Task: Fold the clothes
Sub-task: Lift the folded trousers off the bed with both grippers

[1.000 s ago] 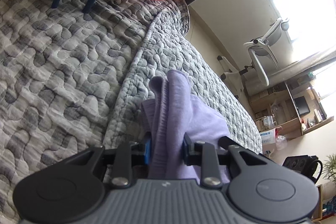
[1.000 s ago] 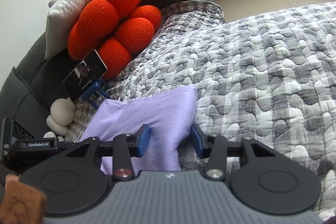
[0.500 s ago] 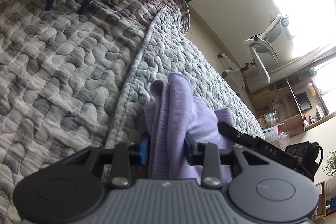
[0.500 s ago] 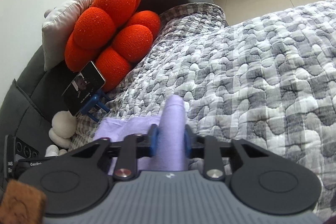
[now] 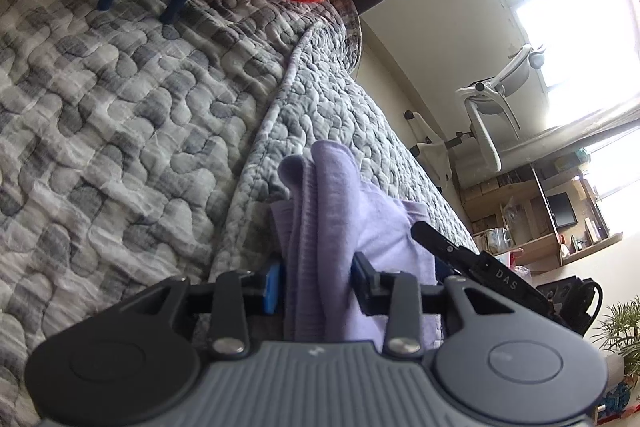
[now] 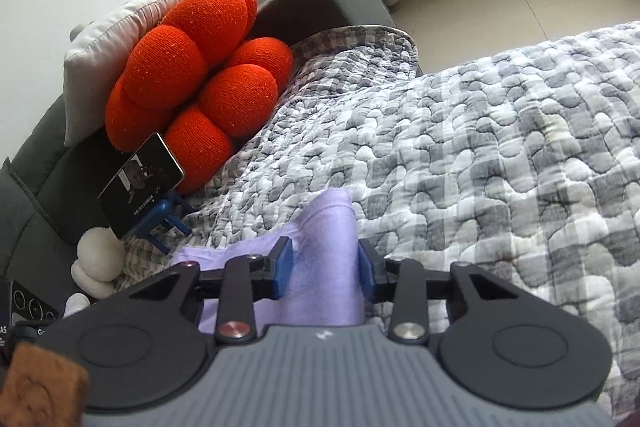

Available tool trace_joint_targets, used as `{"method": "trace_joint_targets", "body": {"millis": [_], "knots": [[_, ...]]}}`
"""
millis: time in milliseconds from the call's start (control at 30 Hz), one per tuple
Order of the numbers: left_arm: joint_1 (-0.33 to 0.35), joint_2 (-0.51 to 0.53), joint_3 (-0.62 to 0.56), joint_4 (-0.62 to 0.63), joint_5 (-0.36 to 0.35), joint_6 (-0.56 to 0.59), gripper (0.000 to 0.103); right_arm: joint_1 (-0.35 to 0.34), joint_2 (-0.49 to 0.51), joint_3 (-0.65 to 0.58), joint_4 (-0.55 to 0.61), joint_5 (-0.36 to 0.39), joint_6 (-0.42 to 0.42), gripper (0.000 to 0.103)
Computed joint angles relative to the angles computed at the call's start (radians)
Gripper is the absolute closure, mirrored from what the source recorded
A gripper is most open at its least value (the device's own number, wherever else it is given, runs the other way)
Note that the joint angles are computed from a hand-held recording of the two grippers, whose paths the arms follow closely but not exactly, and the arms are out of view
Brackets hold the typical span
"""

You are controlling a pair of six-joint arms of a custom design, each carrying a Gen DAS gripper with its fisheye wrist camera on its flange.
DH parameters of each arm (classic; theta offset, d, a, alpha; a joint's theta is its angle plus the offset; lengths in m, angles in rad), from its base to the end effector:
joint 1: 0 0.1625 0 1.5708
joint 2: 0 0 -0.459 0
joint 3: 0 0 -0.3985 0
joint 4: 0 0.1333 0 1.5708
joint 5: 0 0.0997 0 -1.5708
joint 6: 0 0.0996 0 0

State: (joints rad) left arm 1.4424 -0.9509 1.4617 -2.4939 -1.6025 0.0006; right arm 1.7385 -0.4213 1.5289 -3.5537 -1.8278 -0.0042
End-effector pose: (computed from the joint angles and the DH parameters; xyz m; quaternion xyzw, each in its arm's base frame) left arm 0.0336 -0.7561 0.2900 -0.0663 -0.9765 0.2033 0.0286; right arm 0.2291 -0.7064 0.0085 0.0230 -0.8996 0.4284 0.0814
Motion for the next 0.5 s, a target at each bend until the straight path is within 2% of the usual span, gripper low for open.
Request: {"method": "trace_joint_targets", "body": {"millis": [100, 200, 267, 333, 500], "knots": [[-0.002, 0.008, -0.006, -0.002, -0.008, 0.002, 0.05, 0.003, 0.001, 0.0, 0.005, -0.01, -0.016, 0.061], [-0.007, 0.013, -0.008, -0.005, 0.001, 0.014, 0.048, 0.004, 0.001, 0.007, 0.006, -0.008, -0.029, 0.062], [-0.011, 0.012, -0.003, -0.009, 0.013, 0.025, 0.051, 0.002, -0.011, 0.028, 0.006, 0.007, -0.019, 0.062], [-0.02, 0.007, 0.007, -0.013, 0.046, 0.046, 0.065, -0.002, -0.033, 0.063, 0.018, 0.034, -0.017, 0.061], [-0.029, 0.003, 0.018, -0.025, 0.082, 0.068, 0.07, -0.023, -0.074, 0.138, 0.027, 0.11, -0.033, 0.064]]}}
